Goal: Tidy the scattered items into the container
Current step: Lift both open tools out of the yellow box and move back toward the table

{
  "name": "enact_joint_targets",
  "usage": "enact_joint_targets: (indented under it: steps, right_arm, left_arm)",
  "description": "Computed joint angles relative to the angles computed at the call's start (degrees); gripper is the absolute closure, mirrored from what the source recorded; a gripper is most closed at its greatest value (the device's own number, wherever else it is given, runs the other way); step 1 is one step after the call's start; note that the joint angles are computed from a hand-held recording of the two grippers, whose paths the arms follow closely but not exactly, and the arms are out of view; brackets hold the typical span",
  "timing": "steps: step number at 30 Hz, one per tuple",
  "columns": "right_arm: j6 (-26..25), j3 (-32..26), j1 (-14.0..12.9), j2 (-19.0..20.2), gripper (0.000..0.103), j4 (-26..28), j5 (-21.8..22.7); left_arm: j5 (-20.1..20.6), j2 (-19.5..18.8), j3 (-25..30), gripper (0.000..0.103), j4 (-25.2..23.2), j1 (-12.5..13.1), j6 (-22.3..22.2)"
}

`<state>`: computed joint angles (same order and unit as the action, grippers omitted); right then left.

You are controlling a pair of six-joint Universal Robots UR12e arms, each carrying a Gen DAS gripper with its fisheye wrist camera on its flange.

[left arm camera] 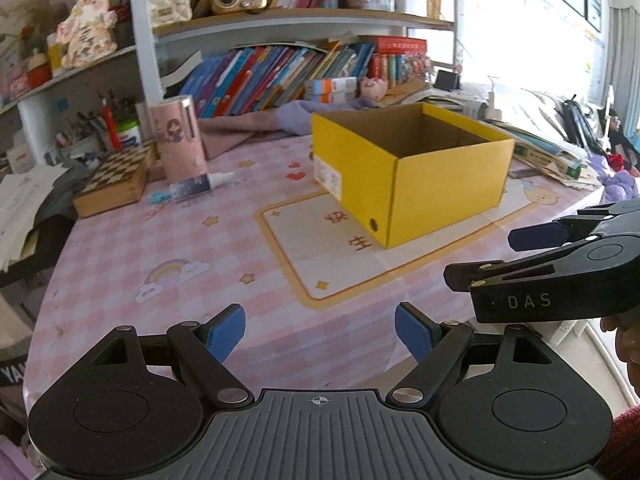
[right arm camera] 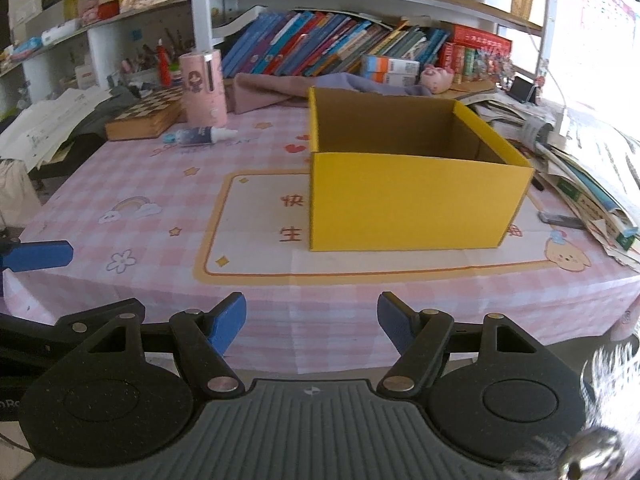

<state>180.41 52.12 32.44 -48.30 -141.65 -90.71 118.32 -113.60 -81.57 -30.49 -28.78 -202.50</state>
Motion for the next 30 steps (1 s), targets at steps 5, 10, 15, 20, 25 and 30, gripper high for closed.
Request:
enact_joint_targets:
  steps: [5, 10, 15, 20, 25, 30]
  right_arm:
    - [-1.79, -2.37, 0.51, 1.34, 0.032, 1.64, 1.77]
    - [-3.99, -5.15, 0.98, 2.87, 0.033, 3.35, 3.75]
    - [-5.45, -8.15, 1.27, 4.49, 0.034, 4.38, 5.95]
    - [-6.95, -11.15, 1.7, 6.17, 0.038, 5.36, 8.26]
    - [-8.51, -13.64, 1.96, 7.56, 0.038, 6.06, 10.34]
    - [-9.23, -16.06, 2.16, 8.95, 0.038, 6.29, 11.26]
  left_arm:
    - [1.69, 0.99, -1.19, 0.019, -1.16, 0.29, -2.62]
    - [3.98, 1.77, -2.04, 0.019, -1.94, 0.5, -4.88]
    - [6.44, 2.66, -2.9, 0.019, -2.99, 0.58, -6.64]
    - [9.14, 3.6, -3.87, 0.019, -4.39, 0.66, -9.53]
    - [11.05, 4.09, -4.32, 0.019, -5.17, 0.74, -10.95]
    - [12.29, 3.97, -4.2, 0.019, -4.82, 0.94, -10.99]
